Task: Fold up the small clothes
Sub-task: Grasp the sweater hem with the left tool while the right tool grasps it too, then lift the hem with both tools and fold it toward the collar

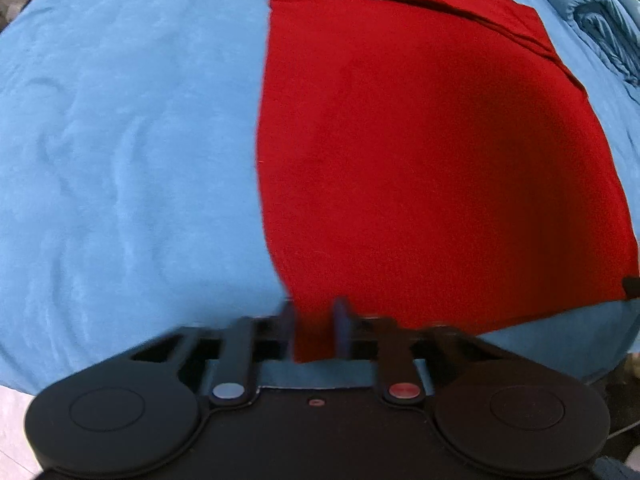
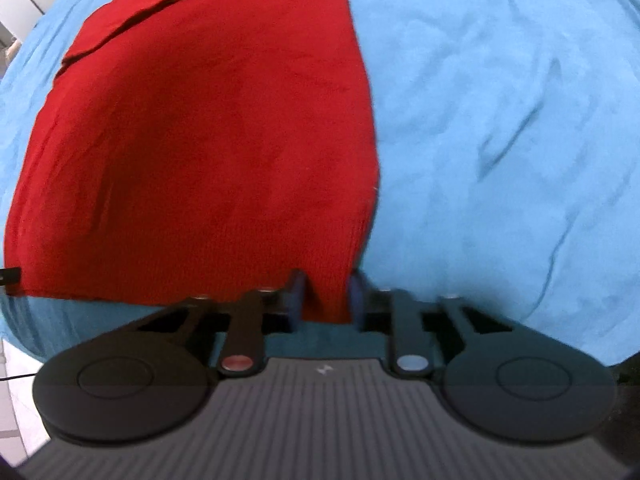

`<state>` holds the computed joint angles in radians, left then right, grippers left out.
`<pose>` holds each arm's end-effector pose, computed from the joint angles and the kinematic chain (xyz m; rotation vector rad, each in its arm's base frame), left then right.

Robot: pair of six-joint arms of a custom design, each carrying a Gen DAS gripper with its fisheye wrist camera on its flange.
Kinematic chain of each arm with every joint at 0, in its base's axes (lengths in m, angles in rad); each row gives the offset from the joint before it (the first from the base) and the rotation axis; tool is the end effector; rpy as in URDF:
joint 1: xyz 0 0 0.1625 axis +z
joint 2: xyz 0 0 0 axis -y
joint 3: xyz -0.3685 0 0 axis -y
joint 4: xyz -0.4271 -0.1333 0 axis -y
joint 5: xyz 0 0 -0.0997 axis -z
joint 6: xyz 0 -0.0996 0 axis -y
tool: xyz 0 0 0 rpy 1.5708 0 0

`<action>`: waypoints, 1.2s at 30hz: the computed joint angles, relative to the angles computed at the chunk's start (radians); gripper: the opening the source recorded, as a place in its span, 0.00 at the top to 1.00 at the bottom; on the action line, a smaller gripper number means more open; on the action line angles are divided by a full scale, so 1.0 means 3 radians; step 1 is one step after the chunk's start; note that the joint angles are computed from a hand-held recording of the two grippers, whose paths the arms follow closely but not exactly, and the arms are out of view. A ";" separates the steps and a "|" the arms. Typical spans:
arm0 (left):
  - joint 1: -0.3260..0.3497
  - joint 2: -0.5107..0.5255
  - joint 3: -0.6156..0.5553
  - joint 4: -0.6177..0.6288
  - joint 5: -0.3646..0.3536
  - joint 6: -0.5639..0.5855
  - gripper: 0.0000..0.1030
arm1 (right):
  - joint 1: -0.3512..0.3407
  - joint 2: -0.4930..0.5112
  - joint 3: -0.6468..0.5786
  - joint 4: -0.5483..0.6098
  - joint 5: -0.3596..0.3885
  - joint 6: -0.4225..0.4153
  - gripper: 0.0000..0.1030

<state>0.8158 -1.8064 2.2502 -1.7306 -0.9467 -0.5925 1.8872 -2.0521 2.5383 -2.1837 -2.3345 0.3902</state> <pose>-0.1160 -0.4027 0.2319 0.3146 2.4569 -0.2216 0.1592 -0.2793 0.2308 -0.1511 -2.4200 0.4811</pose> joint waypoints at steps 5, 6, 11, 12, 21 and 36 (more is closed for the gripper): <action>0.0001 0.0029 -0.0160 0.0132 -0.0001 -0.0106 0.95 | 0.0119 -0.0024 -0.0138 0.0194 0.0015 0.0216 0.79; -0.0013 0.0021 -0.0210 0.0166 -0.0014 -0.0146 0.95 | 0.0155 -0.0040 -0.0182 0.0238 0.0029 0.0285 0.79; -0.0063 0.0115 -0.0586 0.0152 -0.0089 -0.0232 0.95 | 0.0340 0.0070 -0.0563 0.0146 0.0176 0.0432 0.79; -0.0064 0.0173 -0.0692 0.0078 -0.0085 -0.0215 0.95 | 0.0387 0.0163 -0.0671 0.0058 0.0192 0.0421 0.79; 0.0345 0.1303 -0.1669 -0.1619 0.0072 0.0889 0.95 | -0.0014 0.1281 -0.1656 -0.1470 0.0617 -0.0541 0.79; 0.1073 0.3644 -0.3589 -0.2812 0.0421 0.1464 0.95 | -0.1051 0.3364 -0.3134 -0.2829 0.1044 -0.1106 0.80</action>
<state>1.1378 -0.7132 1.1734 -2.5742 -0.8206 -0.1533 1.5718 -1.0428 1.5981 -3.0324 -2.0213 0.0585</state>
